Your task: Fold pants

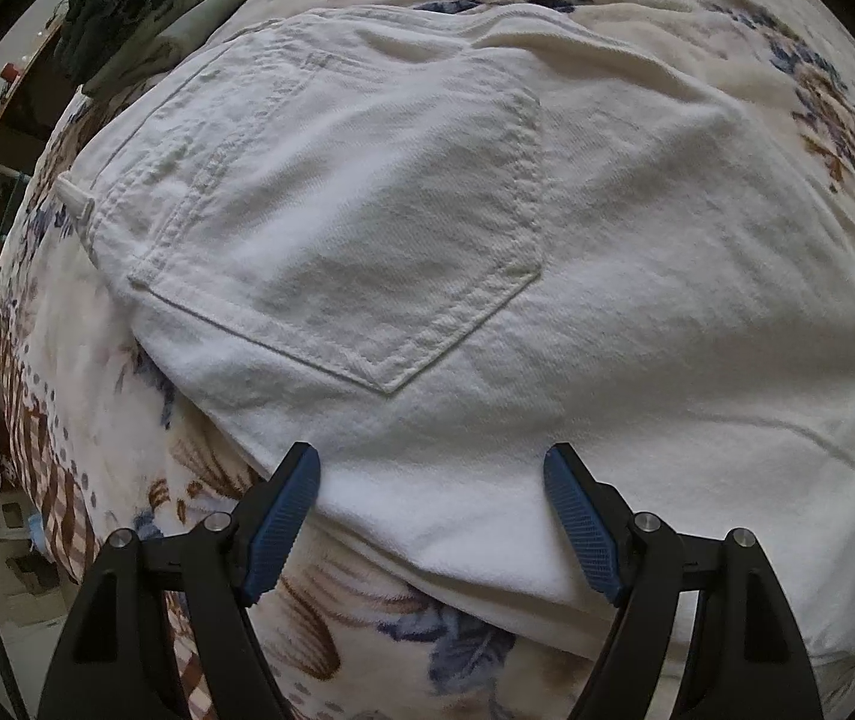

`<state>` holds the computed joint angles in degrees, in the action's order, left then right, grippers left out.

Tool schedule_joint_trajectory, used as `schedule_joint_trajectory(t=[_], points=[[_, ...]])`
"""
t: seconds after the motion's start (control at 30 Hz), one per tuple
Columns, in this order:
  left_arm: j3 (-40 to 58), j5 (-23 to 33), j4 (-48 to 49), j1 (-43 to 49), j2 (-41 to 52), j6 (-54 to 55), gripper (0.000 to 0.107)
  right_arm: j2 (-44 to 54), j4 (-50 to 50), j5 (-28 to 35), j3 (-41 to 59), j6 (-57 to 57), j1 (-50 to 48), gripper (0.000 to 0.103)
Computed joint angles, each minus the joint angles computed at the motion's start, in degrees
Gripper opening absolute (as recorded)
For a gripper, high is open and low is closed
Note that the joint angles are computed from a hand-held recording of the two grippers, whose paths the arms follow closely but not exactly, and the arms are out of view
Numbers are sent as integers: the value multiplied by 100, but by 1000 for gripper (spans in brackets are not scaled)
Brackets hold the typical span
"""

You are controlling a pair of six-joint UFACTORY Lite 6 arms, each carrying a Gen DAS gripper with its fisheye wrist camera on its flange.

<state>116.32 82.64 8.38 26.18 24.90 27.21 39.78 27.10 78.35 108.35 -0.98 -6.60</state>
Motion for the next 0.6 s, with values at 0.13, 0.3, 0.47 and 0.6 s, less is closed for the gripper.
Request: schedule_joint_trajectory(t=[0.13,0.3,0.47,0.6], points=[[72,46,-7,30,57,-11,76,-702,-1249,-48,-327,148,-177,51],[-411,-88,30,-151,-309,-103,76,-1109,-1679,-111,-1642,-430,-100,51],[-880,-301,122,-336,-624,-158,76,-1748,-2263,-980,-2585,-88,226,2],[-1101,-415,196,-387,-772,-195,76,-2121,-2591,-1372,-2612,542,-258,1]])
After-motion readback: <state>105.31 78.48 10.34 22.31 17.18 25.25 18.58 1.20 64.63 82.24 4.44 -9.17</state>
